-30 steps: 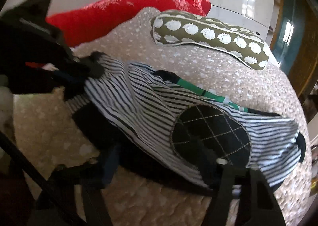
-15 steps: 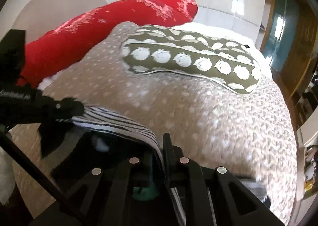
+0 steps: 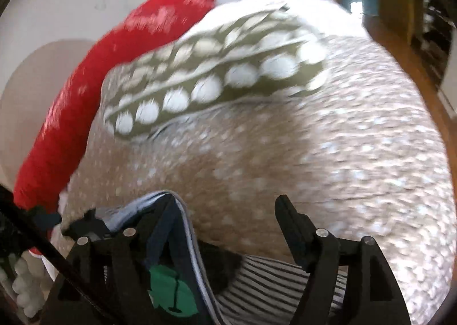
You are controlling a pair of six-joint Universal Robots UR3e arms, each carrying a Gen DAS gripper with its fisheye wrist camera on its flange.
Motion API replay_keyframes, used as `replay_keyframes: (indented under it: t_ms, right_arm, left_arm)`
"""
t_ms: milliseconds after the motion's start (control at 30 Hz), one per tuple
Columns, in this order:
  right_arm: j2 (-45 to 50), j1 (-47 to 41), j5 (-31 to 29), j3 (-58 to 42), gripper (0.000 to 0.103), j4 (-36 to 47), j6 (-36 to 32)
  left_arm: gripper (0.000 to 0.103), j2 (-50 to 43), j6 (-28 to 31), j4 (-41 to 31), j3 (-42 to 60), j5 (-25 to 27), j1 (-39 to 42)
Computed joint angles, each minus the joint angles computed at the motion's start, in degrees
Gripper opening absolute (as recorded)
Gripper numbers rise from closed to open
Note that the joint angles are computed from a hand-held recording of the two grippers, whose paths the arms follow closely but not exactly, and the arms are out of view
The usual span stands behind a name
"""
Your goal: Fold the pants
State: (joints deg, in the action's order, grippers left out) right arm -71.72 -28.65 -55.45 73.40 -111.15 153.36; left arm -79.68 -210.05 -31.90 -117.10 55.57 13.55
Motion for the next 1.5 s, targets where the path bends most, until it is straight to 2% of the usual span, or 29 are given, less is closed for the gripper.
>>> replay_keyframes:
  t_ms: [167,300,367,433,567,667,700,733,833,867,900,933,967,1000,1200,1500]
  right_arm:
    - [-9.61,-10.85,3.89,10.41,0.077,3.59,-8.22]
    - [-19.62,-23.33,6.39,23.28,0.078,9.80,-20.67]
    - [-22.50,-27.64,6.44,28.07,0.079,11.40,-24.61]
    - [-23.95,-30.85,5.95,31.97,0.079,12.73,-27.24]
    - [-24.00,-32.99,6.18,36.20,0.079,14.52,-28.36]
    - [-25.29,-31.31,7.90,39.47,0.079,11.06,-26.39]
    - [-25.22,-29.94,8.44,40.05,0.079,9.44,-25.24]
    - [-25.06,-28.48,8.71,40.63,0.079,7.36,-23.70]
    - [-24.39,-24.80,8.95,43.57,0.079,-1.72,-18.14]
    - [-24.15,-23.74,8.41,44.68,0.075,-5.30,-15.76]
    - [-24.12,-23.48,8.14,45.17,0.069,-6.81,-14.86]
    - [-24.00,-23.56,7.85,45.03,0.047,-6.93,-14.67]
    - [-22.97,-24.17,8.37,43.05,0.019,-2.61,-16.29]
    - [-22.03,-25.38,9.25,40.92,0.015,2.93,-18.32]
    - [-26.33,-32.33,10.83,39.11,0.013,20.56,-28.94]
    - [-34.21,-44.40,8.38,34.16,0.012,52.40,-49.54]
  left_arm:
    - [0.050,14.13,2.29,-6.51,-10.90,5.20,3.52]
    - [0.052,22.73,5.64,-11.24,-19.88,4.69,7.80]
    - [0.052,24.49,5.72,-11.55,-23.69,3.85,9.14]
    - [0.052,24.88,5.58,-9.99,-26.35,2.21,9.54]
    - [0.058,15.58,1.91,1.75,-26.19,3.39,3.52]
    - [0.061,6.68,-1.29,10.29,-24.93,3.25,-0.29]
    - [0.067,4.72,-2.74,12.47,-24.44,4.31,-1.72]
    - [0.069,3.01,-3.79,14.67,-24.30,4.99,-2.61]
    - [0.068,-1.18,-8.18,19.16,-22.93,7.58,-5.02]
    - [0.049,-1.18,-9.03,18.90,-22.62,8.32,-5.31]
    - [0.008,-1.08,-9.06,17.41,-21.89,8.86,-5.38]
    - [0.004,-0.79,-8.28,15.95,-21.77,7.72,-4.68]
    - [0.005,0.09,-8.41,15.83,-22.46,7.54,-4.29]
    - [0.005,1.88,-7.90,14.77,-23.09,8.25,-4.29]
    - [0.005,14.09,-7.77,6.79,-24.64,10.95,-5.21]
    - [0.004,40.97,-4.63,-18.12,-24.99,7.73,-0.14]
